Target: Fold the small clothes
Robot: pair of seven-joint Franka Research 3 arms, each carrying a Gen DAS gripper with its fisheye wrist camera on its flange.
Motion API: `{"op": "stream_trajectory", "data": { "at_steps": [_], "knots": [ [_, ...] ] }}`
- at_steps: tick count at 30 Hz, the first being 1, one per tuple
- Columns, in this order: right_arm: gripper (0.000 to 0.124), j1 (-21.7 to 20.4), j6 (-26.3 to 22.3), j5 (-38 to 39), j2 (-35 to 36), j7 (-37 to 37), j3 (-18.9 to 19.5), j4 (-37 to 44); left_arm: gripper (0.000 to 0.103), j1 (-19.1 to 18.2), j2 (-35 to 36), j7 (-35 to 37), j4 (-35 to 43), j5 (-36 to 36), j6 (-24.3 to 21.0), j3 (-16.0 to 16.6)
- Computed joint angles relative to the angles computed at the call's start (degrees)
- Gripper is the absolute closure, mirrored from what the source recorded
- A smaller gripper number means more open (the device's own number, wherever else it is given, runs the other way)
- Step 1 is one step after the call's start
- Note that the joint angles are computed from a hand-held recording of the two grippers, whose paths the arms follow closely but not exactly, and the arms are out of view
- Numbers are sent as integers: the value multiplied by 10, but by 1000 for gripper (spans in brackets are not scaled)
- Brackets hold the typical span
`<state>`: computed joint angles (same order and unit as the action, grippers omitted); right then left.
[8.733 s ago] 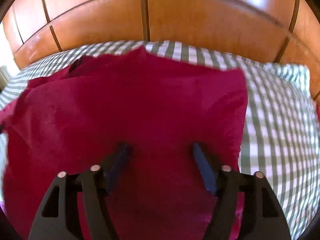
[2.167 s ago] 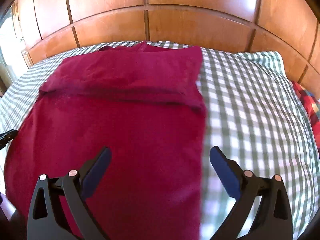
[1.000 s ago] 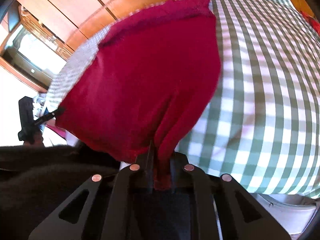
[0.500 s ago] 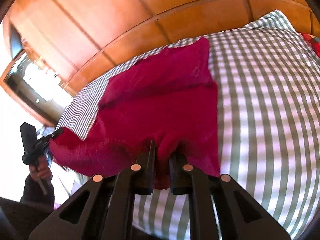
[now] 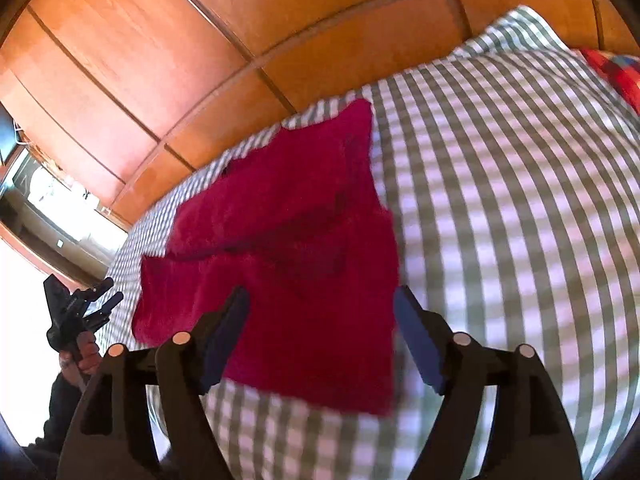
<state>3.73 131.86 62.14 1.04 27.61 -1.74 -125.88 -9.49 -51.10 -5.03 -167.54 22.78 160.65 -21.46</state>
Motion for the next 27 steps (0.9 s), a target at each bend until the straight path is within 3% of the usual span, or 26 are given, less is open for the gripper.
{"op": "stream_trajectory", "data": {
  "at_steps": [3, 6, 7, 10, 13, 19, 26, 27],
  "knots": [
    [50, -2, 19, -37, -9, 1, -3, -38, 38, -48, 12, 27, -1, 1, -51, -12],
    [67, 4, 38, -37, -5, -4, 3, -59, 41, -65, 68, 28, -2, 1, -1, -13],
    [78, 7, 42, -25, -3, -11, 5, -60, 61, -73, 99, 45, 7, 3, 15, -6],
    [96, 19, 68, -19, 3, -8, 14, -62, 77, -70, 134, 59, 33, 11, -4, -17],
    [103, 19, 63, -28, -6, -11, 11, -69, 83, -79, 117, 53, 30, 9, -15, -16],
    [105, 3, 13, -110, -81, -59, -14, -133, 85, -146, 71, 54, 9, -18, -49, -14],
    [105, -28, -48, -242, -174, -61, -45, -214, 83, -251, 12, -42, -16, -71, -81, -61],
    [99, -31, -56, -250, -176, -54, -48, -215, 82, -261, 10, -53, -15, -75, -86, -64]
  ]
}}
